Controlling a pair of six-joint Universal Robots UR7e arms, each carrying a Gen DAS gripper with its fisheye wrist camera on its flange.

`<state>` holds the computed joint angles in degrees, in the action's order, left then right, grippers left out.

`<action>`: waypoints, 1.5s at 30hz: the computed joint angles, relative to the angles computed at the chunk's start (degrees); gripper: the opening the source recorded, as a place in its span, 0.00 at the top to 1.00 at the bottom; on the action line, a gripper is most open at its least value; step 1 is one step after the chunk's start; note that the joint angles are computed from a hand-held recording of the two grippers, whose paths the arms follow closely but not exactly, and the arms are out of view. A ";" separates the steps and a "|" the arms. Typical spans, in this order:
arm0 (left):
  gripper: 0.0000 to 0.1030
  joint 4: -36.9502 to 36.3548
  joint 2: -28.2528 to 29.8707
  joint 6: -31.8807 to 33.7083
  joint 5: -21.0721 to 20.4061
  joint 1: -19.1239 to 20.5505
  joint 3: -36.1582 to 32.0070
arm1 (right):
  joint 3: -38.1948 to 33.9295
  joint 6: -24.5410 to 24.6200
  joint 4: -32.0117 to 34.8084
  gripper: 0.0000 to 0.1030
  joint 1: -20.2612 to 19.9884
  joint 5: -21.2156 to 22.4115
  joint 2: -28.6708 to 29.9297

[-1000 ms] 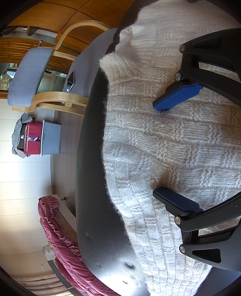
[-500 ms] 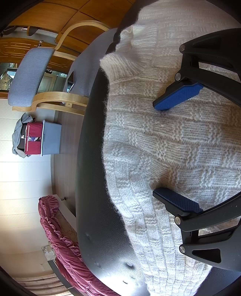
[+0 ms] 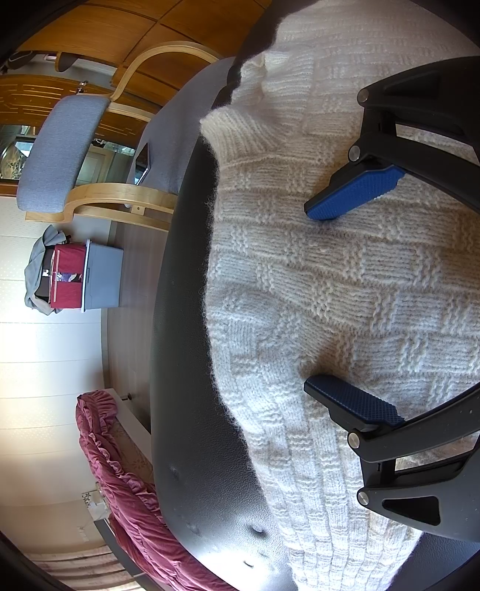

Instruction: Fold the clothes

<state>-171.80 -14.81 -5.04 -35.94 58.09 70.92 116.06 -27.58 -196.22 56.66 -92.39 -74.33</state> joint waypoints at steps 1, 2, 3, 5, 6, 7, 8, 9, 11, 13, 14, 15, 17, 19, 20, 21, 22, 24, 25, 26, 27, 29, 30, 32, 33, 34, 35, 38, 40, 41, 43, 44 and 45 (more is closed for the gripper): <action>0.14 -1.27 -0.08 0.82 -0.42 -0.07 0.34 | 0.54 1.53 -1.63 0.74 -1.17 0.10 -1.06; 0.14 -2.53 -0.16 1.62 -0.85 -0.15 0.69 | 0.58 3.81 -2.34 0.74 -2.39 -0.44 -2.01; 0.14 -5.28 -0.39 3.29 -2.24 -0.25 1.54 | 0.31 6.39 -2.55 0.74 -3.62 -1.30 -2.87; 0.14 -15.02 -0.53 9.72 -6.05 -0.95 4.06 | -0.38 12.66 -2.10 0.73 -6.61 -2.49 -4.71; 0.14 -19.71 -0.51 12.85 -8.06 -1.34 5.22 | -0.76 16.80 -1.18 0.73 -8.61 -2.50 -5.78; 0.14 -22.68 -0.32 15.48 -9.31 -1.70 5.83 | -1.17 20.40 -0.11 0.73 -10.41 -2.06 -6.58; 0.14 -24.42 0.01 17.83 -9.92 -2.06 6.04 | -1.62 23.76 1.06 0.73 -12.12 -1.42 -7.25; 0.14 -26.09 0.34 20.14 -10.56 -2.41 6.24 | -2.29 26.49 2.45 0.72 -13.62 -1.06 -7.70; 0.14 -26.49 0.67 22.27 -11.29 -2.71 6.26 | -3.77 28.35 5.09 0.72 -16.03 1.81 -8.28; 0.14 -24.86 0.62 21.54 -11.47 -2.53 5.94 | -5.37 29.62 7.67 0.72 -18.30 5.05 -8.69; 0.14 -23.60 0.49 20.35 -11.35 -2.31 5.71 | -6.12 29.96 8.28 0.72 -18.58 5.52 -8.48; 0.14 -22.22 0.31 18.90 -11.31 -2.06 5.47 | -6.83 30.18 8.58 0.71 -18.51 5.51 -8.12; 0.14 -19.23 -0.13 15.57 -11.40 -1.49 4.97 | -8.25 30.60 9.20 0.70 -18.38 5.47 -7.39; 0.14 -17.18 -0.49 13.36 -11.88 -1.08 4.83 | -9.69 31.02 9.82 0.70 -18.24 5.45 -6.66; 0.14 -16.30 -0.65 12.42 -12.18 -0.89 4.80 | -10.48 30.80 9.45 0.72 -17.71 4.09 -5.81; 0.14 -15.41 -0.81 11.49 -12.48 -0.70 4.77 | -11.32 30.38 8.80 0.80 -17.01 2.18 -4.75; 0.14 -14.54 -0.97 10.58 -12.80 -0.52 4.72 | -11.84 29.71 8.48 0.84 -16.48 0.79 -4.18; 0.14 -13.18 -1.22 9.25 -13.33 -0.25 4.72 | -12.59 28.16 8.09 0.92 -15.58 -1.52 -3.43; 0.14 -13.21 -1.17 9.34 -13.42 -0.32 4.74 | -12.32 28.02 7.48 0.93 -15.40 -1.13 -3.54; 0.14 -13.43 -1.02 9.55 -13.47 -0.42 4.71 | -11.73 28.15 6.66 0.94 -15.33 -0.06 -3.84; 0.14 -14.04 -0.93 9.99 -13.66 -0.52 4.80 | -11.17 28.29 5.85 0.94 -15.27 0.99 -4.14; 0.14 -16.75 -0.98 11.50 -14.40 -0.75 5.58 | -10.08 28.61 4.23 0.94 -15.12 3.09 -4.70; 0.14 -19.17 -1.12 12.55 -14.99 -0.94 6.35 | -9.24 27.97 3.10 0.94 -14.61 4.11 -5.12; 0.14 -25.23 -1.38 14.63 -17.18 -1.30 8.16 | -7.43 26.03 0.70 0.95 -13.17 6.10 -6.02; 0.14 -26.90 -1.51 15.07 -17.80 -1.59 8.80 | -6.61 25.07 -0.43 0.95 -12.41 7.08 -6.42; 0.14 -27.42 -1.65 15.07 -17.89 -1.96 9.22 | -5.71 23.99 -1.49 0.95 -11.39 8.14 -6.85; 0.14 -27.93 -1.78 15.07 -17.98 -2.33 9.64 | -4.73 22.57 -2.43 0.95 -10.00 9.20 -7.31; 0.14 -21.79 -2.79 13.15 -15.72 -4.42 10.67 | -2.79 18.43 -3.84 0.97 -6.01 11.17 -7.85; 0.14 -18.12 -3.38 12.70 -15.56 -5.79 11.61 | -2.52 15.22 -3.78 0.98 -2.56 11.50 -6.78; 0.14 -16.20 -3.48 12.52 -15.19 -6.53 11.93 | -2.58 13.66 -3.58 0.98 -0.84 11.56 -6.12; 0.14 -11.21 -3.95 10.88 -15.14 -7.72 12.77 | -3.60 11.69 -2.50 0.98 1.59 11.53 -4.32; 0.14 -8.94 -4.33 9.83 -15.79 -8.06 13.26 | -4.45 10.83 -1.70 0.98 2.83 11.36 -3.16; 0.14 -7.01 -4.75 8.96 -16.79 -8.33 13.83 | -5.09 8.90 -1.37 0.98 3.89 9.20 -2.04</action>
<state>-178.81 -19.56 3.93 -52.73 49.76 84.75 110.97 -18.68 -197.59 60.55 -83.19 -76.37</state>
